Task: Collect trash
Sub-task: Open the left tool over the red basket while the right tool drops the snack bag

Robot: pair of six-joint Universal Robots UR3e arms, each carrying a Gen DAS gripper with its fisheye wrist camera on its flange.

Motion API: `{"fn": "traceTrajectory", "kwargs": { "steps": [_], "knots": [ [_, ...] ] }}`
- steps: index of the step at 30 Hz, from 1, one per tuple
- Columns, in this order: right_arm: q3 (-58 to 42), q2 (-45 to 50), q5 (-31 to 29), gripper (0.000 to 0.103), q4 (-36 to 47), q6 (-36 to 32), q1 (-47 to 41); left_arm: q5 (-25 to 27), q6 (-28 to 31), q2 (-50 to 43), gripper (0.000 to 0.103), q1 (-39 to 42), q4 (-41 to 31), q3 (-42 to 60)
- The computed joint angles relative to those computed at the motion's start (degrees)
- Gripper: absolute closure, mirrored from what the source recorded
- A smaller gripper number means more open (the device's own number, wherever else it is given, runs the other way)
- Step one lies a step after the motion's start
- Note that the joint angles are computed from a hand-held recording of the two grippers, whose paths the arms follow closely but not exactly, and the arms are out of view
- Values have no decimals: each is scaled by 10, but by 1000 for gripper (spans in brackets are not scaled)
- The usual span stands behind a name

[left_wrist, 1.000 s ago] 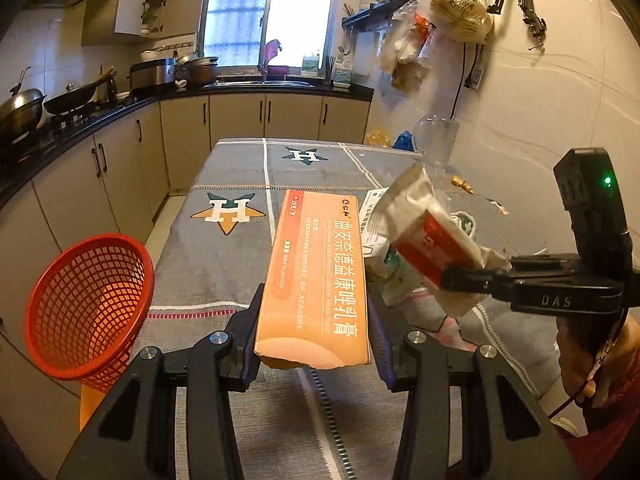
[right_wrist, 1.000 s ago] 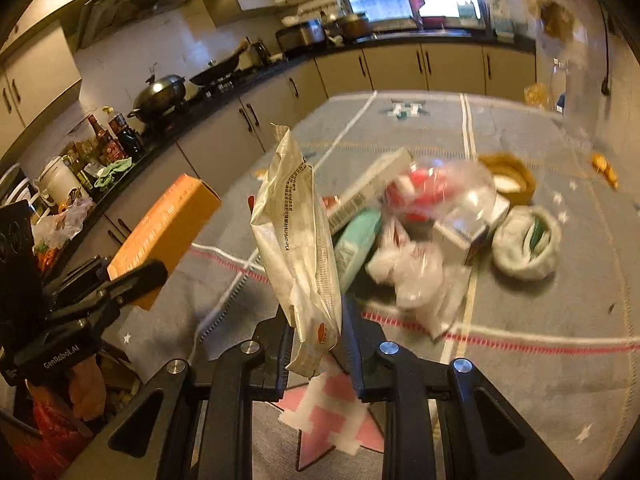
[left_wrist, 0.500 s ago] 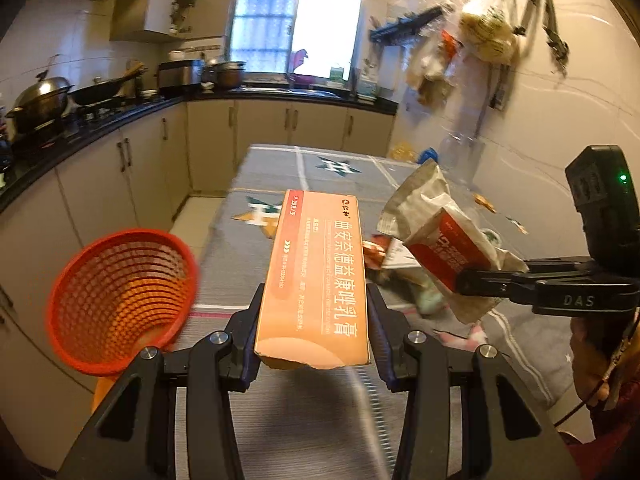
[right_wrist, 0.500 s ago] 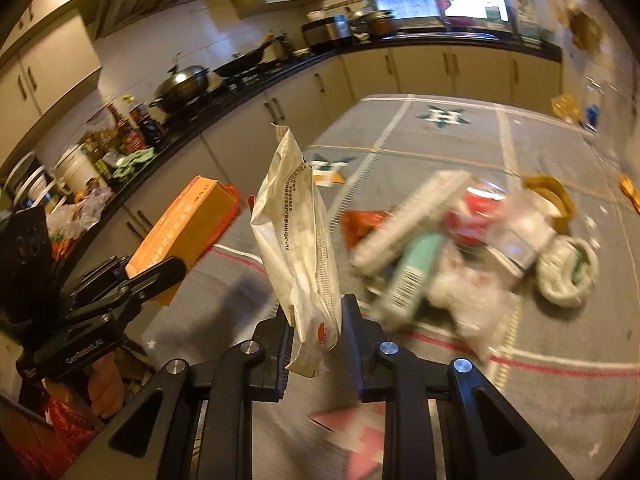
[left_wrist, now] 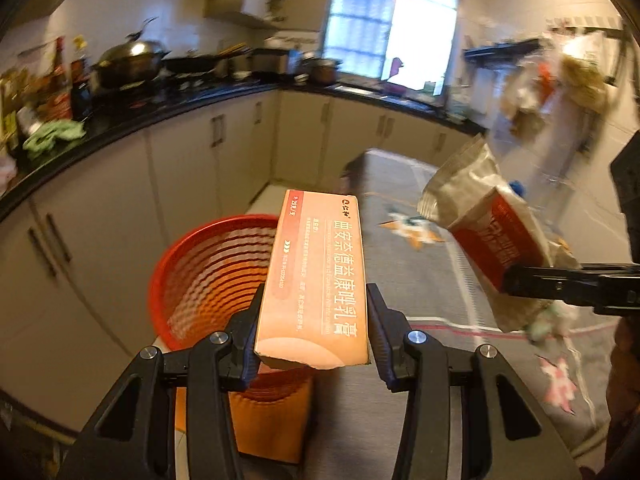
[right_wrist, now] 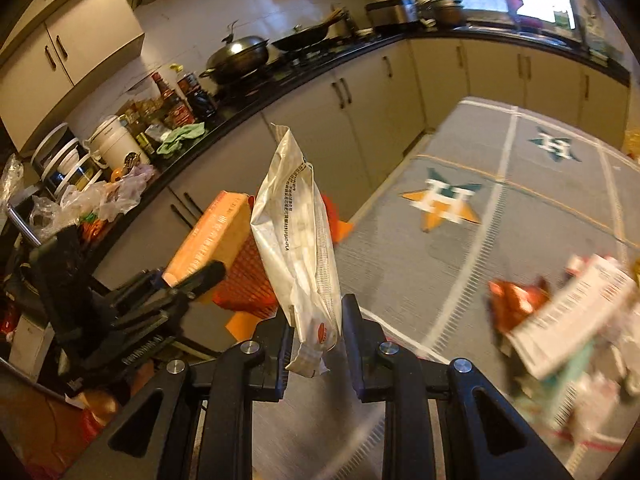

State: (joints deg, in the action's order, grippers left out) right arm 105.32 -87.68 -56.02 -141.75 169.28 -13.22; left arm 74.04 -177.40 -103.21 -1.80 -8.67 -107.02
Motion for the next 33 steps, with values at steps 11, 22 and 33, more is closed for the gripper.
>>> {"fn": "traceTrajectory", "kwargs": {
  "steps": [11, 22, 33],
  "knots": [
    [-228, 251, -74, 77, -33, 102, 113, 78, -22, -97, 59, -7, -30, 81],
    [-270, 285, -63, 63, -28, 106, 111, 82, -36, -121, 45, -4, -51, 117],
    [-30, 101, -26, 57, -92, 62, 20, 90, -31, -87, 42, -80, -38, 100]
  ]
}}
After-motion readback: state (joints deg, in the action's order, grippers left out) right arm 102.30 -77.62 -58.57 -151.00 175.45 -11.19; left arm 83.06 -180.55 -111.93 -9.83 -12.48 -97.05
